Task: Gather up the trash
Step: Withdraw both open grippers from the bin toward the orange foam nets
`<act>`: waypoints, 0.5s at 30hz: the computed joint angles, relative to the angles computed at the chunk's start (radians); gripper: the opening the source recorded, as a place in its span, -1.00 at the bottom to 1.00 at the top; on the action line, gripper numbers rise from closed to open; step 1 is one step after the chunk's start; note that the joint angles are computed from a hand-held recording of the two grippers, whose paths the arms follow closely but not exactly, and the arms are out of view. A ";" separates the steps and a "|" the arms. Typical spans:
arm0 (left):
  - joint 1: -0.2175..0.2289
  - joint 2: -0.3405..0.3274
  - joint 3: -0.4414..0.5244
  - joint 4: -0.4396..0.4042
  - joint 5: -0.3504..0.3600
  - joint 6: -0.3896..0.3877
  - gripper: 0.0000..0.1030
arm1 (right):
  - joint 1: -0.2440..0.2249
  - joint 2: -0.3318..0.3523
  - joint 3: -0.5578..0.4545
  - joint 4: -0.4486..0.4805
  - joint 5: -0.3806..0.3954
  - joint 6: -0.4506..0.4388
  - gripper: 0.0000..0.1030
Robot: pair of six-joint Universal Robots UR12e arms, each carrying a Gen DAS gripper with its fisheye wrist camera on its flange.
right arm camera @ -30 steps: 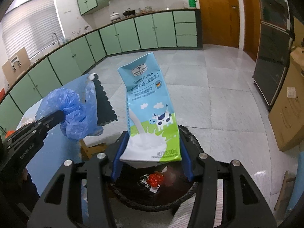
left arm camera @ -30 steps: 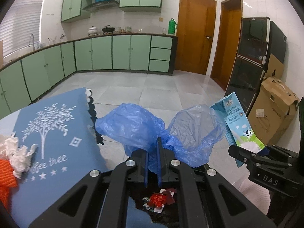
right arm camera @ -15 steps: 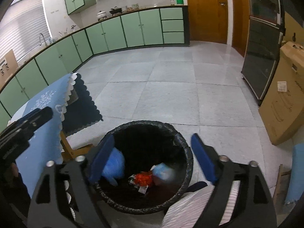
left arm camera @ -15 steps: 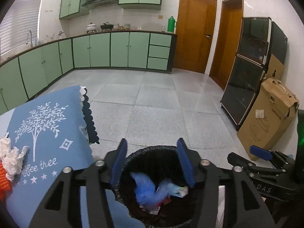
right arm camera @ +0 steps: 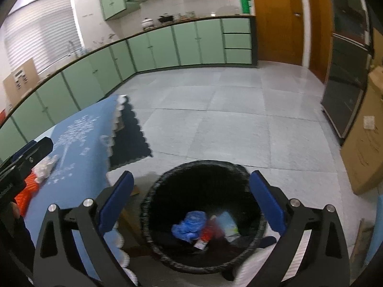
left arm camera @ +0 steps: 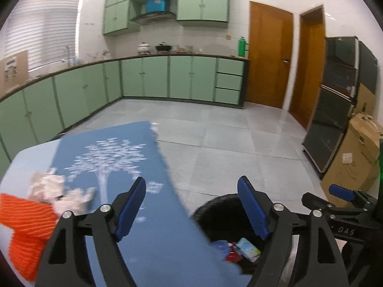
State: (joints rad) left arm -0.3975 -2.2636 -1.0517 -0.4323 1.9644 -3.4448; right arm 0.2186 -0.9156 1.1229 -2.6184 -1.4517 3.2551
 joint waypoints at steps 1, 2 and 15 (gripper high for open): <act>0.003 0.018 -0.029 0.007 0.025 -0.009 0.50 | 0.006 0.005 -0.011 0.005 0.009 -0.008 0.84; 0.006 0.033 -0.053 0.009 0.047 -0.017 0.50 | 0.012 0.010 -0.020 0.009 0.020 -0.017 0.84; 0.048 0.210 -0.328 -0.066 0.311 -0.231 0.51 | 0.101 0.100 -0.178 0.041 0.200 -0.150 0.84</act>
